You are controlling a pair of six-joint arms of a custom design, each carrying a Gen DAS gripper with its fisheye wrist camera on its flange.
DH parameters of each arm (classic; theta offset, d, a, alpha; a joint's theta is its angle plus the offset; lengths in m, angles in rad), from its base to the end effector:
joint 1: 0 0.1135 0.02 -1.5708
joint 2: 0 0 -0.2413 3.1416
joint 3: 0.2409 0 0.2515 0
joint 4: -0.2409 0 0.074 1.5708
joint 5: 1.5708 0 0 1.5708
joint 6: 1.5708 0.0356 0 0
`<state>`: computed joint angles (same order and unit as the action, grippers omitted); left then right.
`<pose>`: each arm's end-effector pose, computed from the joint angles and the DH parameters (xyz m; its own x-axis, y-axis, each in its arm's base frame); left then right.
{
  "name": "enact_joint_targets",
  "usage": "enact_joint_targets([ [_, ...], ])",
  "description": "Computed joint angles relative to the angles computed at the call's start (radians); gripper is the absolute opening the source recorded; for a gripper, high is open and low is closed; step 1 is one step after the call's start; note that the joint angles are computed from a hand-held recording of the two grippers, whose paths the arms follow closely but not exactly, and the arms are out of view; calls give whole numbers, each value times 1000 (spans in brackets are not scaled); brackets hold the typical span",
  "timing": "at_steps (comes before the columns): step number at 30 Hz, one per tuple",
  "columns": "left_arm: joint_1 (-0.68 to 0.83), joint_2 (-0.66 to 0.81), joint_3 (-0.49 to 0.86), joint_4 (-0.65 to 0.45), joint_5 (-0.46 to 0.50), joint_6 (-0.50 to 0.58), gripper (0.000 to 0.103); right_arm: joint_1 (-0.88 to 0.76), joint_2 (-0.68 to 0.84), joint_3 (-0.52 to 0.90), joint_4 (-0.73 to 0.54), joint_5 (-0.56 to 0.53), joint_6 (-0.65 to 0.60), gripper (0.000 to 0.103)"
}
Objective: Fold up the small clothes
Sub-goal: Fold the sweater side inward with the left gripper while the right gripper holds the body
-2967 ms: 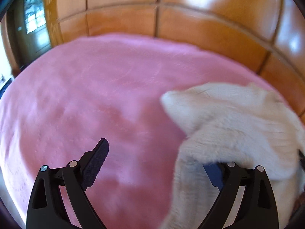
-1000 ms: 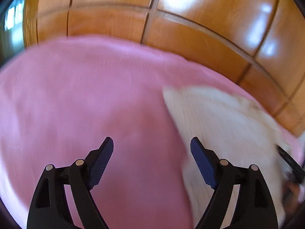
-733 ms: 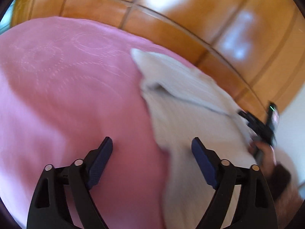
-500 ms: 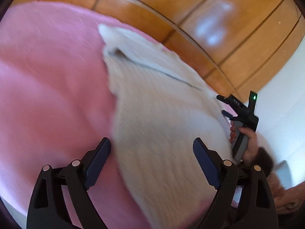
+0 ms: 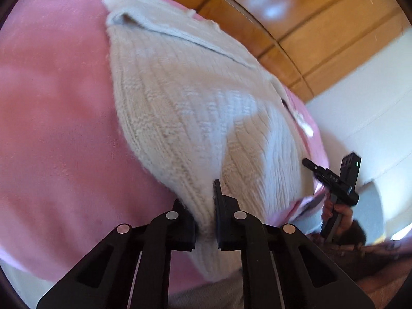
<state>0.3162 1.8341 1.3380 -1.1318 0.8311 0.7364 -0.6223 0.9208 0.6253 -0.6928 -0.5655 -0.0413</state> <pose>0.3129 0.0747 0.1852 -0.8707 0.1915 -0.4530 0.4523 0.6734 -0.5847 0.1593 -0.0908 0.2050 -0.6884 0.4510 -0.5681 0.2244 0.8772 0.4244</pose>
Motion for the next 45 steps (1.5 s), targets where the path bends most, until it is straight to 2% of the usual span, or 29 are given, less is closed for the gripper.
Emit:
enact_joint_targets([
  [1, 4, -10, 14, -28, -15, 29, 9, 9, -16, -7, -9, 0, 0, 9],
  [4, 27, 30, 97, -92, -36, 37, 8, -103, -47, -12, -60, -140, -6, 7],
  [5, 27, 44, 109, -75, -54, 28, 8, -139, -43, -11, -73, -160, -23, 7],
  [7, 18, 31, 73, -10, -151, 43, 6, -159, -16, -16, -80, -115, -69, 7],
  [9, 1, 17, 53, 14, -183, 105, 7, -169, 7, -26, -77, -124, -94, 7],
  [11, -26, -42, 23, 73, -196, 124, 14, -173, 29, 1, -95, -132, -116, 19],
  [13, -40, -96, 12, 139, -145, 131, 32, -180, 26, 14, -66, -155, -107, 64],
  [14, -50, -100, 23, 162, -117, 112, 40, -169, 13, 14, -12, -131, -66, 67],
  [15, -62, -99, 31, 196, -96, 77, 60, -155, 30, 29, 41, -106, -34, 67],
  [16, -84, -90, 48, 256, -72, -1, 68, -140, 56, 43, 80, -84, -6, 67],
  [18, -132, -25, 134, 312, -61, -153, 68, -126, 122, 69, 198, -17, 93, 69],
  [20, -158, 23, 162, 433, -52, -331, 76, -144, 217, 102, 299, 7, 174, 73],
  [21, -179, 45, 164, 526, -86, -460, 79, -147, 259, 119, 334, 24, 208, 75],
  [23, -208, 89, 176, 648, -154, -663, 79, -167, 391, 177, 401, 76, 279, 75],
  [25, -250, 144, 215, 720, -256, -808, 79, -192, 502, 237, 442, 81, 340, 75],
  [26, -265, 180, 256, 716, -279, -840, 79, -215, 565, 272, 475, 60, 387, 75],
  [28, -291, 247, 351, 667, -328, -882, 79, -246, 654, 324, 538, 24, 468, 74],
  [30, -301, 278, 397, 637, -361, -877, 79, -260, 721, 375, 577, 5, 528, 70],
  [33, -302, 274, 349, 633, -392, -819, 79, -277, 835, 482, 613, 7, 613, 60],
  [34, -293, 258, 294, 662, -395, -769, 79, -283, 868, 509, 626, 19, 645, 56],
  [35, -293, 218, 204, 749, -403, -730, 79, -273, 912, 546, 639, 41, 682, 52],
  [37, -296, 153, 75, 863, -413, -666, 84, -301, 963, 587, 646, 47, 761, 30],
  [39, -292, 118, 10, 914, -387, -638, 91, -319, 1000, 610, 661, 44, 826, 16],
  [40, -292, 117, 5, 924, -387, -640, 91, -327, 1023, 628, 666, 39, 859, 10],
  [42, -295, 136, 29, 900, -391, -641, 93, -325, 1057, 675, 646, 46, 888, 9],
  [45, -294, 155, 52, 887, -369, -636, 97, -308, 1050, 743, 546, 94, 833, 11],
])
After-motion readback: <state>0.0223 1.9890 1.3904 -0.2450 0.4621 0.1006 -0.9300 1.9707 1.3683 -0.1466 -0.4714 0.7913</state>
